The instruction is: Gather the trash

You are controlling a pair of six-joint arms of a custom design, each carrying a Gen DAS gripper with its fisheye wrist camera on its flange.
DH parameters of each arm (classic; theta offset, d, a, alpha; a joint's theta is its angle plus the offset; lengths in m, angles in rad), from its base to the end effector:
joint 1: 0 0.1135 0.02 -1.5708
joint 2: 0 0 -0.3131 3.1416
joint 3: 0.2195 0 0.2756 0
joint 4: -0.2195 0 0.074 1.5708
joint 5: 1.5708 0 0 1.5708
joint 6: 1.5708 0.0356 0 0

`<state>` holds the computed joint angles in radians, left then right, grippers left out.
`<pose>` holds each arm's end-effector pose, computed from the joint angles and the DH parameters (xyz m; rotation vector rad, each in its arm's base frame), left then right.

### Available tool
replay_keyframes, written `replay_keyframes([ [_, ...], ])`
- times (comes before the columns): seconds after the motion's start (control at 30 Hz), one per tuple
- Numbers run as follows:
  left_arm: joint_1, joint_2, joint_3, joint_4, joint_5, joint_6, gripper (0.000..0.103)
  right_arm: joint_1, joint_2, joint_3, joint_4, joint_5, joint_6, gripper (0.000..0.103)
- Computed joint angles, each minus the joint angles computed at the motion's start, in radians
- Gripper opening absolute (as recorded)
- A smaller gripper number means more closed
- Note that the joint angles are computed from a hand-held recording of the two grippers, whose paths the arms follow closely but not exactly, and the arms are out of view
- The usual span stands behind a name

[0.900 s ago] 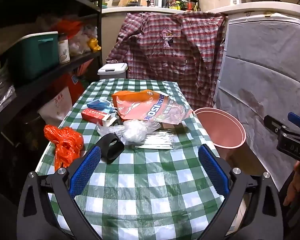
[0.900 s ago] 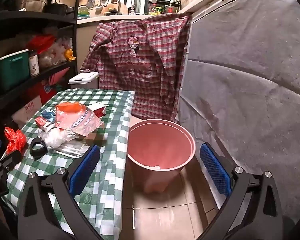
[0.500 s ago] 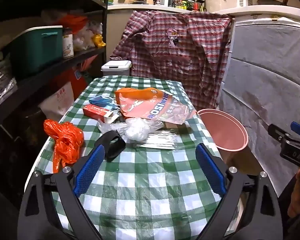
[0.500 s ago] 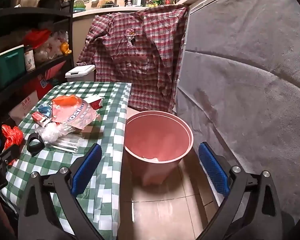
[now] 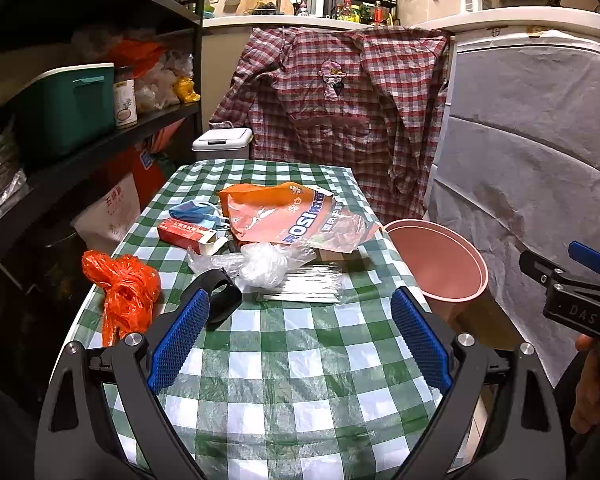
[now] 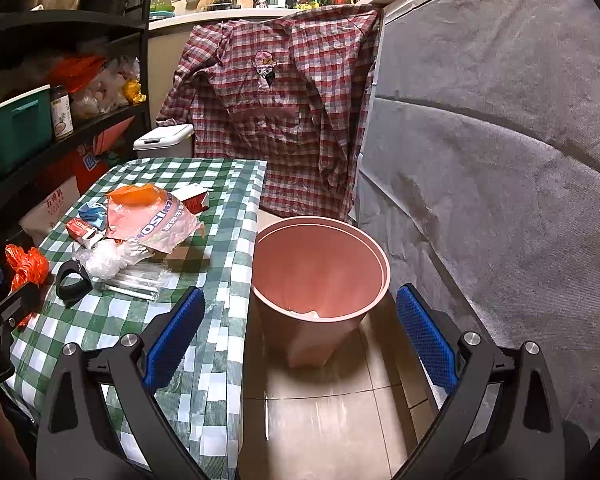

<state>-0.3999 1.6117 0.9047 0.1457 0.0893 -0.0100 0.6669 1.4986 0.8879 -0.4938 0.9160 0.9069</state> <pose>0.3386 -0.1466 0.2390 0.4680 2.0966 -0.3354 0.2494 0.1604 0.2352 0.5089 2.1110 -0.3880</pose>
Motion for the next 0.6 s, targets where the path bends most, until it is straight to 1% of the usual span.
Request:
replay_keyframes([
  [0.3, 0.006, -0.010, -0.007, 0.005, 0.020, 0.003, 0.090, 0.003, -0.001, 0.003, -0.012, 0.017, 0.008, 0.091],
  [0.6, -0.008, -0.013, -0.006, 0.006, 0.007, -0.002, 0.090, 0.003, -0.006, 0.001, -0.012, 0.024, 0.005, 0.091],
])
